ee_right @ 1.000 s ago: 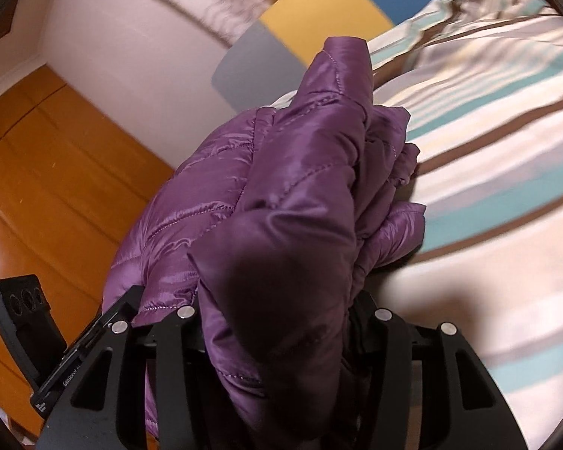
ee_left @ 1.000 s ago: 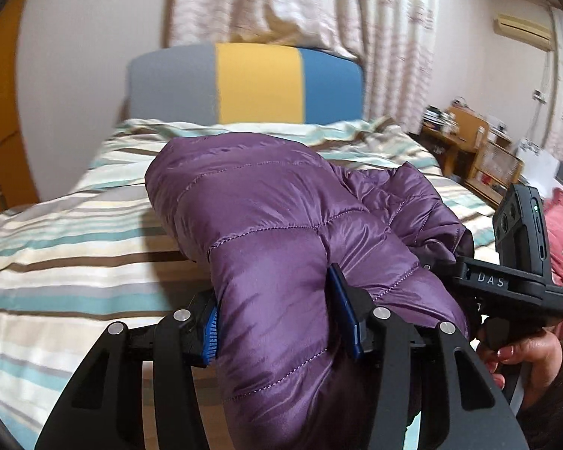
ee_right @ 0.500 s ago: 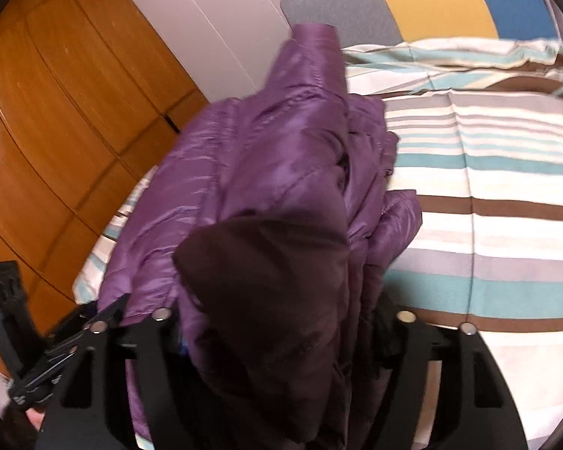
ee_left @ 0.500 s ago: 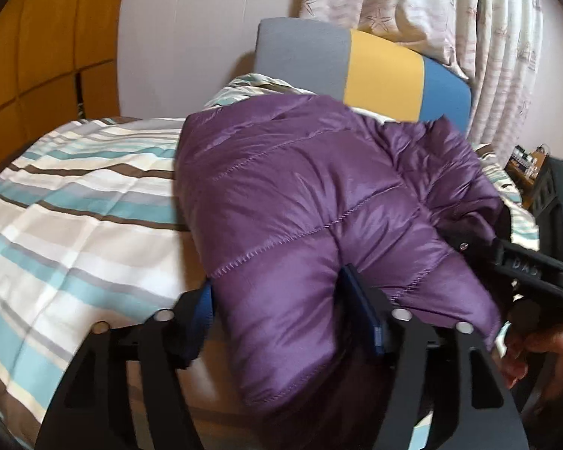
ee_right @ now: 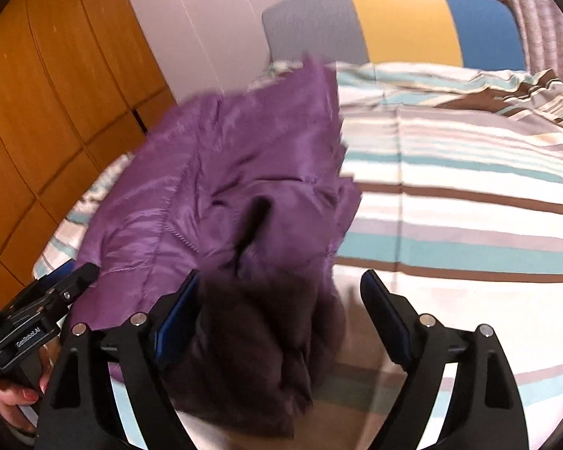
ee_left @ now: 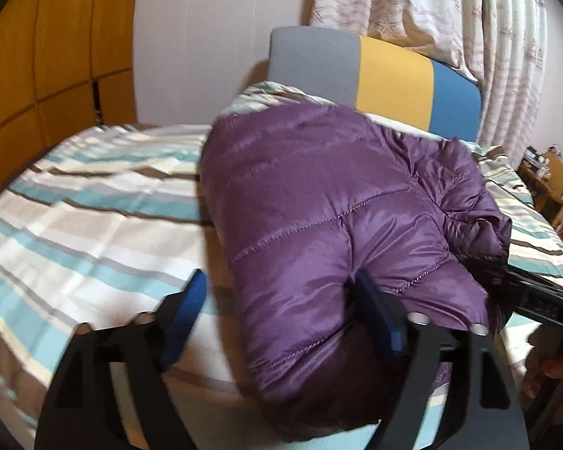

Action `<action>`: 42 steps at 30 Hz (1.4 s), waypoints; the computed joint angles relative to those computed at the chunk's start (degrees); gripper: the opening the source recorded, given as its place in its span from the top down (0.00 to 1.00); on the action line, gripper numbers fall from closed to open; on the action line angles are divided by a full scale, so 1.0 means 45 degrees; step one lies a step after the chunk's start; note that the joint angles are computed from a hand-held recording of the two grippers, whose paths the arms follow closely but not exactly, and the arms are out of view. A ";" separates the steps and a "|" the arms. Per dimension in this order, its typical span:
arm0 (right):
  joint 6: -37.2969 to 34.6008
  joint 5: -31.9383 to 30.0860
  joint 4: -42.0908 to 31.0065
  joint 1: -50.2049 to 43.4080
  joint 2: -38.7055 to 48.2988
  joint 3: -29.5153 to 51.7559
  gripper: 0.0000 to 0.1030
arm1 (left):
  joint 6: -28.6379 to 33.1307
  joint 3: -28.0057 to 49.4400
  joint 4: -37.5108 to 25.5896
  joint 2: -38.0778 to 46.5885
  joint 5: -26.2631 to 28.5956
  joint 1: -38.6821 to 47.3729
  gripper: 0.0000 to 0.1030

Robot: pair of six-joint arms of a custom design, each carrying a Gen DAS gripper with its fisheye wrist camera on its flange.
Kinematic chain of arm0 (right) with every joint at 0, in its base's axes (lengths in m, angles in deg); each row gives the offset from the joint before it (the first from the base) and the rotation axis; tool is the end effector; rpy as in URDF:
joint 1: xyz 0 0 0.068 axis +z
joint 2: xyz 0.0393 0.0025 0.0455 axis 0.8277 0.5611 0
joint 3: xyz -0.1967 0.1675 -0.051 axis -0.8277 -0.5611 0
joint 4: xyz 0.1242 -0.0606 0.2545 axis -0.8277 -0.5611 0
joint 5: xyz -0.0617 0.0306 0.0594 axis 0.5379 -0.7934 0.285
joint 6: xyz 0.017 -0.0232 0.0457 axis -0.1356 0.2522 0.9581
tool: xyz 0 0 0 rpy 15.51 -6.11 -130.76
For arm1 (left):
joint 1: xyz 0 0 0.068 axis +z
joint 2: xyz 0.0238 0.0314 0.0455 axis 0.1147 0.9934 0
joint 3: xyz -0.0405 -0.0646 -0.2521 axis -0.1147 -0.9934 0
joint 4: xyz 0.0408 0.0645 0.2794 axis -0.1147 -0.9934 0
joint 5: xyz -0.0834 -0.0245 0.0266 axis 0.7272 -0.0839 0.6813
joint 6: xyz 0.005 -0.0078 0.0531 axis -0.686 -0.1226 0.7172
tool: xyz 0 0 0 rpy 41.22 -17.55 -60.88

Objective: Fold large clothes
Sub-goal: 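Lower the folded jacket onto the bed and open both tools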

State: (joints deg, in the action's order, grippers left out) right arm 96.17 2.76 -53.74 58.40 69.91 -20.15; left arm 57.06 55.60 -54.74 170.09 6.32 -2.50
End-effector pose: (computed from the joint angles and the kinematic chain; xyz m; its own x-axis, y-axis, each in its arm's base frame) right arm 0.2280 0.0094 0.1433 -0.5702 0.3554 -0.7406 0.2030 0.9346 0.2922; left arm 0.3305 -0.0640 0.1577 -0.5489 0.1693 -0.8186 0.4427 0.8895 -0.1129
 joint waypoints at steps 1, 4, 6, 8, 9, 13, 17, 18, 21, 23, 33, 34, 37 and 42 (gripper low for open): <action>0.0012 0.0252 -0.0402 -0.0080 -0.1195 -0.0372 0.18 | -0.0102 -0.0054 -0.0058 -0.0328 0.0141 0.0078 0.14; -0.0340 0.1083 -0.1434 -0.0243 -0.3275 -0.0522 0.24 | -0.0714 0.0157 -0.0217 -0.0959 0.0345 0.0054 0.13; -0.0687 0.0980 -0.1526 -0.0567 -0.3263 -0.0082 0.36 | -0.0915 0.1111 -0.0866 -0.0593 -0.0196 -0.0384 0.13; -0.1096 0.0256 -0.1584 -0.1189 -0.2503 0.0794 0.45 | -0.1249 0.2179 -0.1255 0.0138 -0.0439 -0.0792 0.13; -0.1137 0.0351 -0.1169 -0.1017 -0.1528 0.1397 0.48 | -0.1337 0.2746 -0.1476 0.0563 -0.0542 -0.1011 0.13; -0.1431 0.0606 -0.0663 -0.0520 0.2976 0.4509 0.54 | -0.0636 0.4614 -0.2245 0.2305 -0.1802 -0.1979 0.22; -0.1584 0.0374 -0.1328 -0.0420 0.5055 0.5637 0.54 | 0.0422 0.5080 -0.1924 0.3680 -0.3067 -0.2227 0.25; -0.1544 0.0336 -0.1081 -0.0267 0.5383 0.5461 0.54 | 0.0520 0.4883 -0.1620 0.3722 -0.3067 -0.2171 0.24; -0.1232 0.0029 0.0273 -0.0198 0.6236 0.4701 0.54 | 0.0879 0.4178 -0.0471 0.3862 -0.2759 -0.1989 0.24; -0.1465 0.0190 0.1112 -0.0194 0.6601 0.4302 0.54 | 0.0957 0.3951 0.0161 0.4111 -0.2559 -0.1912 0.24; -0.1709 0.1085 0.1655 0.0182 0.6692 0.3982 0.54 | 0.0804 0.3524 0.0976 0.4153 -0.2648 -0.1922 0.21; -0.1634 0.1234 0.1594 0.0269 0.6428 0.3825 0.53 | 0.0715 0.3340 0.0992 0.3952 -0.2609 -0.1898 0.19; -0.1418 0.1375 0.1713 0.0387 0.5604 0.3174 0.45 | 0.0330 0.2739 0.0866 0.3294 -0.2201 -0.1700 0.11; -0.0815 0.1836 0.1215 0.0695 0.3962 0.2177 0.32 | -0.0525 0.1361 0.0837 0.1998 -0.0981 -0.1090 0.09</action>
State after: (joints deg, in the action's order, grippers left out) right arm 92.51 11.02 -48.27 61.53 87.74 -10.35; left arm 54.70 61.73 -50.98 179.08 1.90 -7.40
